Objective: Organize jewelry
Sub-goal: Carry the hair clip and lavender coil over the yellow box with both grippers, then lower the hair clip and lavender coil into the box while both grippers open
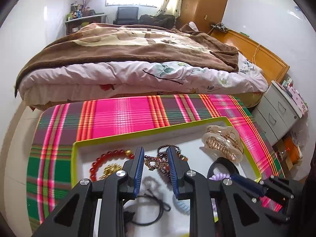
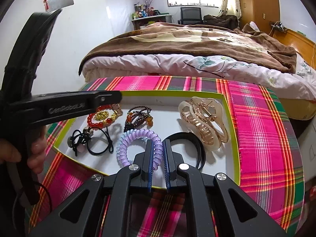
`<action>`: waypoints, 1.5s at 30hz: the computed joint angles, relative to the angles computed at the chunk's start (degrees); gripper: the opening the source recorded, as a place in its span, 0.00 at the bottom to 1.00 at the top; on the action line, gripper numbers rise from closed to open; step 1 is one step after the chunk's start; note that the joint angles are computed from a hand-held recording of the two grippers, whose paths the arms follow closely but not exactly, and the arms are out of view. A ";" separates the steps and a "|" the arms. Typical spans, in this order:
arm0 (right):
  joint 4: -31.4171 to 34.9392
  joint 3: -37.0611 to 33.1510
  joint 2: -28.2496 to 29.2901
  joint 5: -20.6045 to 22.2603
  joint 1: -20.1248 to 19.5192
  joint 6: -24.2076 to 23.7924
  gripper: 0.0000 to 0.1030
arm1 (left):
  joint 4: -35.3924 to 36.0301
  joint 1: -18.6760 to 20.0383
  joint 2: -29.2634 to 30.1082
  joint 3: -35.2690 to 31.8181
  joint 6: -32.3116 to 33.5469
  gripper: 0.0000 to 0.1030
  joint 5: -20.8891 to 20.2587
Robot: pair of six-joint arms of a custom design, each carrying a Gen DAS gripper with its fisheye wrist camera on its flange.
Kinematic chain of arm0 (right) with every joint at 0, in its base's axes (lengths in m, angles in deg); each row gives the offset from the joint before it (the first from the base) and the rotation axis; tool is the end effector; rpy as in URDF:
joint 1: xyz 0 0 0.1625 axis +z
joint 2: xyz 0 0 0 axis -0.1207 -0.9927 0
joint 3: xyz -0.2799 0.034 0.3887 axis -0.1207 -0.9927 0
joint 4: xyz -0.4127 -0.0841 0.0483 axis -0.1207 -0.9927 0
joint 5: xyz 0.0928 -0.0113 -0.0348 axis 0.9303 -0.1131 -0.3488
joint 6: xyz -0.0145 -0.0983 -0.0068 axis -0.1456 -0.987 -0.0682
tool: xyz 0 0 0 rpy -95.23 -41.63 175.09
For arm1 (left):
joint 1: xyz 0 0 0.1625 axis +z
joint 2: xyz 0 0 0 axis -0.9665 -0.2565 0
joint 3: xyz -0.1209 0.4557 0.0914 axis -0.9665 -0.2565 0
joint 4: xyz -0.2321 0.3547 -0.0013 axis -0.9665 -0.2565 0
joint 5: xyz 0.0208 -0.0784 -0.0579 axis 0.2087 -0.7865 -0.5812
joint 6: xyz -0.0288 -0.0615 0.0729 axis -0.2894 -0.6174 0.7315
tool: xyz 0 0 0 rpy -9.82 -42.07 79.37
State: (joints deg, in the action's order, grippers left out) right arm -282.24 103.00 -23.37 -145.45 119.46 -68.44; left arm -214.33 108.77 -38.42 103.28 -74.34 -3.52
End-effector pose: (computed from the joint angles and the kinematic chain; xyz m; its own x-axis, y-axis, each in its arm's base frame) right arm 0.1815 -0.2923 0.2694 -0.7831 0.2553 0.5671 -0.2763 0.6740 -0.6851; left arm -0.3960 -0.4693 0.0792 -0.6120 0.6983 -0.3713 0.7775 0.6171 -0.1212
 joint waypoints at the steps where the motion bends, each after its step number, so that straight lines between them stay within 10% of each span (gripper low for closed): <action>1: -0.01 0.02 -0.08 -0.09 -0.11 -0.07 0.09 | -0.06 -0.14 0.23 -0.13 -0.11 0.24 -0.10; 45: -2.51 0.18 2.79 -1.24 -0.53 -2.05 0.10 | 1.69 0.06 4.12 -2.32 -0.32 0.26 1.10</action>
State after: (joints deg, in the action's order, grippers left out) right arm -284.75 103.18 -20.58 -146.68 118.93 -70.49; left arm -212.64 108.83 -34.30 100.97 -74.66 -2.42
